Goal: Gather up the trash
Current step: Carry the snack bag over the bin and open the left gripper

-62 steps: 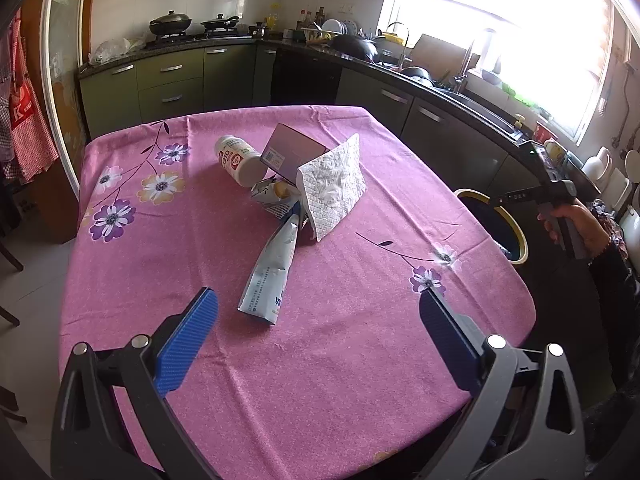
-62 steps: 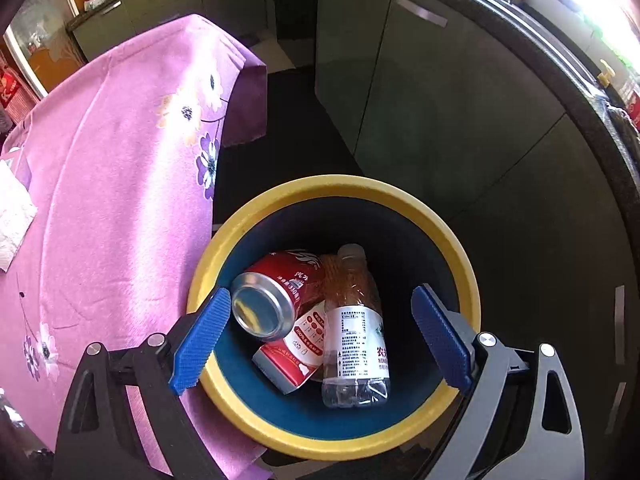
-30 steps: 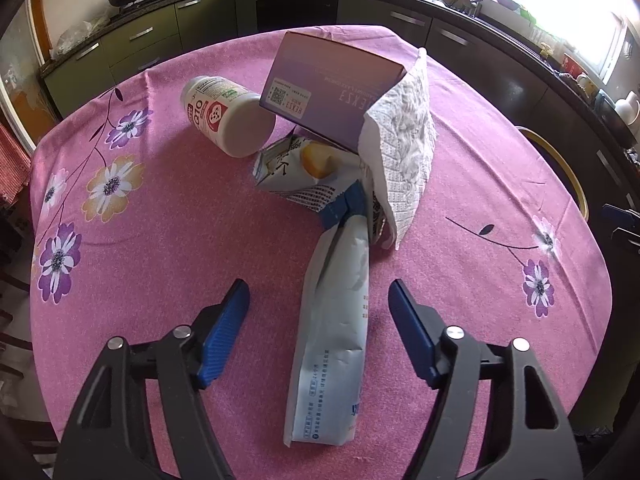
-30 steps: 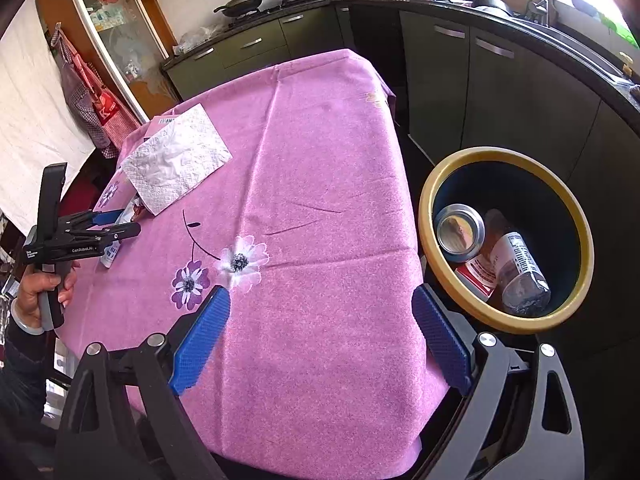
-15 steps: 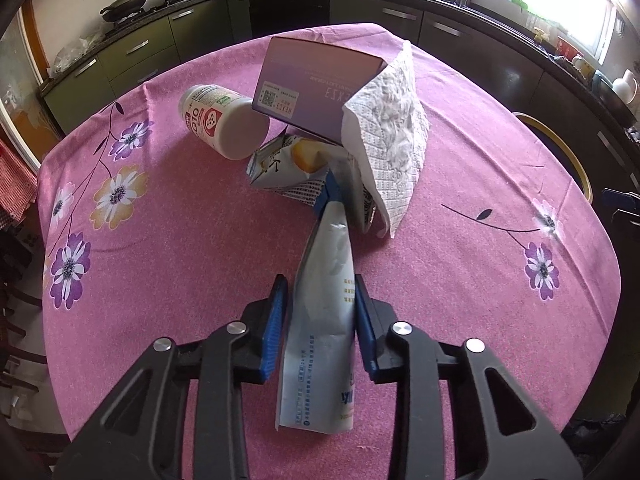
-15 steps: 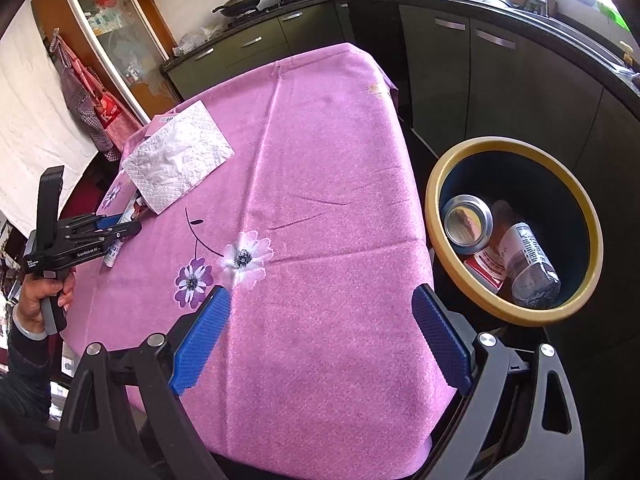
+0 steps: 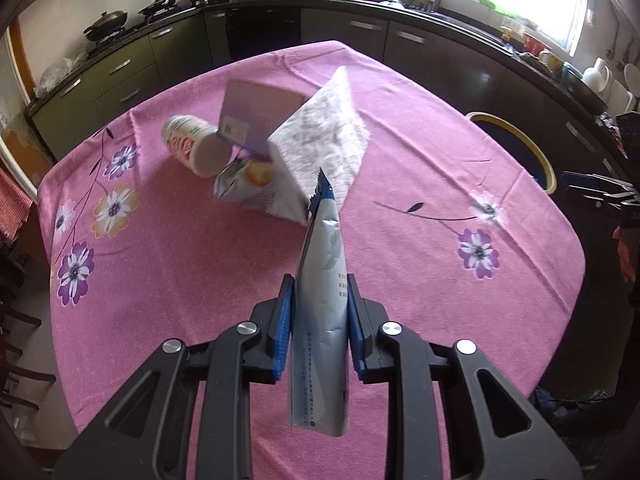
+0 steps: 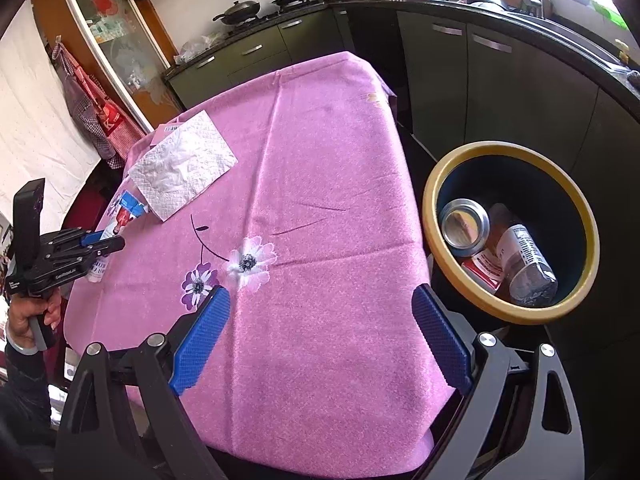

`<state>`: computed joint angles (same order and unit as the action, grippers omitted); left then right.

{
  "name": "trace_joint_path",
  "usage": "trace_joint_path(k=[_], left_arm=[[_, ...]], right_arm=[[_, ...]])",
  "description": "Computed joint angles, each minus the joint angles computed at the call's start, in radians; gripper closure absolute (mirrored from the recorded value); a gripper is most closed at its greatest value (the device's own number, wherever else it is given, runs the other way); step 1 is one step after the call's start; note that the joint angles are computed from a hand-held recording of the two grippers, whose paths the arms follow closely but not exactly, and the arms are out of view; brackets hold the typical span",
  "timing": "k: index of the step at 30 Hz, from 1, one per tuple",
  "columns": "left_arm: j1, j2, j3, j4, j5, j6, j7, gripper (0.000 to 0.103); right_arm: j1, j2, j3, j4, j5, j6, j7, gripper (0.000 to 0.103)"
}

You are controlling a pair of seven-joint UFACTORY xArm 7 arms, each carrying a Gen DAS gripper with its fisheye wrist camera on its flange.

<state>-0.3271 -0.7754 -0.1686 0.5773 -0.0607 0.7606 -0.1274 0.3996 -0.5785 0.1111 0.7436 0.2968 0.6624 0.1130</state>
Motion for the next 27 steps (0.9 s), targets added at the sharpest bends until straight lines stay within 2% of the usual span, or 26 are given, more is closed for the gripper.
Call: trace_joint_path(k=[5,8,16,21,27], left_arm=[[-0.095,0.107,-0.003,0.111,-0.065,-0.023,0.061,0.079],[-0.144,0.239,-0.011,0.22,-0.103,-0.054,0.121,0.079],[-0.199,0.666,-0.078,0.601,-0.123,-0.109,0.232,0.079],[-0.228,0.895,-0.108,0.85,-0.036,-0.07,0.197,0.079],[-0.279,1.08,-0.112,1.095,-0.011,0.037,0.192,0.079]], right_arm=[[-0.076,-0.119,-0.019,-0.063,-0.042,0.019,0.062,0.012],[-0.128,-0.214,-0.046,-0.12,-0.061,0.04,0.1,0.012],[-0.26,-0.416,-0.146,-0.251,-0.093,0.109,0.126,0.012],[-0.337,-0.483,-0.199,-0.298,-0.102,0.145,0.113,0.012],[-0.402,-0.495,-0.237,-0.318,-0.104,0.166,0.089,0.012]])
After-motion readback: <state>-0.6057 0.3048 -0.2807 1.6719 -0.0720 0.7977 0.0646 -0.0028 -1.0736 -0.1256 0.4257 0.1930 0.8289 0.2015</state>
